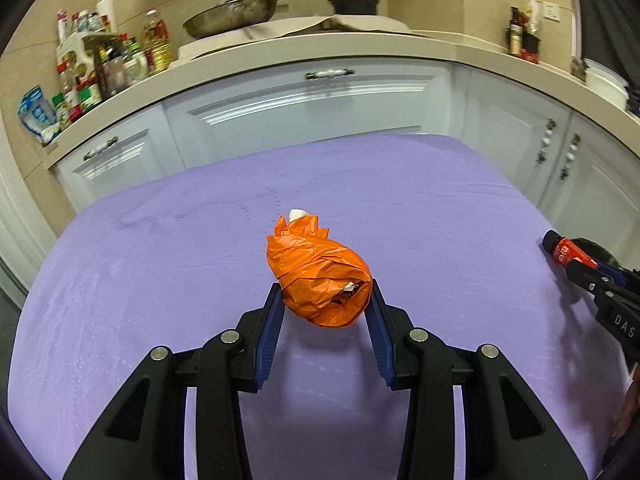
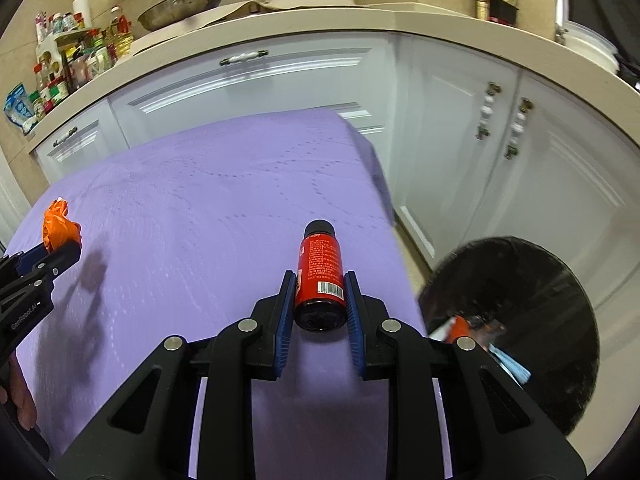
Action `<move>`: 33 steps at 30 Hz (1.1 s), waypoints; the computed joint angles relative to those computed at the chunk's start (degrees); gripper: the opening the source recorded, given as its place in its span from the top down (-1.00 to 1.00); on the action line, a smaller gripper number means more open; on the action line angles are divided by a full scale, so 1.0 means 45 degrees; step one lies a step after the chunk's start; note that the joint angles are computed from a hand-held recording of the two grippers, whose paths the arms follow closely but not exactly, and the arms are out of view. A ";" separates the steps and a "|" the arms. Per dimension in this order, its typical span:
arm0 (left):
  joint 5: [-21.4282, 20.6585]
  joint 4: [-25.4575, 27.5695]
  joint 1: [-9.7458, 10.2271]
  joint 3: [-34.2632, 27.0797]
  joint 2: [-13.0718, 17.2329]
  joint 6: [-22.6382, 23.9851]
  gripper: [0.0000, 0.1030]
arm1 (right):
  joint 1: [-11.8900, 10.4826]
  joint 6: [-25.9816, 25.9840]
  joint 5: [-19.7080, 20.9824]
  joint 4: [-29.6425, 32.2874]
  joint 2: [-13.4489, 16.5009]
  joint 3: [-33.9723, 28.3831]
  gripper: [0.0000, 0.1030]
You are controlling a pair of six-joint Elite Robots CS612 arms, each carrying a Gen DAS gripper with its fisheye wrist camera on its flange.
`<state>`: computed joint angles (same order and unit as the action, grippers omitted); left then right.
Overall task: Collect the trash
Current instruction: 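Carry the orange bag and red bottle over the bin and open both tools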
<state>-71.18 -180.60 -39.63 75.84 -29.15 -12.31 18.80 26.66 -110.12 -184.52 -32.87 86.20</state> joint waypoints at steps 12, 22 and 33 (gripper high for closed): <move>-0.1507 -0.1041 -0.0814 0.0157 -0.0097 0.1526 0.21 | -0.0108 0.1462 -0.1528 -0.1075 -0.0985 0.2260 0.55; -0.2297 -0.1542 -0.1498 -0.0453 0.0181 0.2717 0.21 | -0.0427 0.2666 -0.2817 -0.1607 -0.1591 0.3795 0.55; -0.2758 -0.0786 -0.2053 -0.1882 0.0936 0.4114 0.04 | -0.0811 0.3045 -0.3407 -0.1862 -0.1580 0.4190 0.30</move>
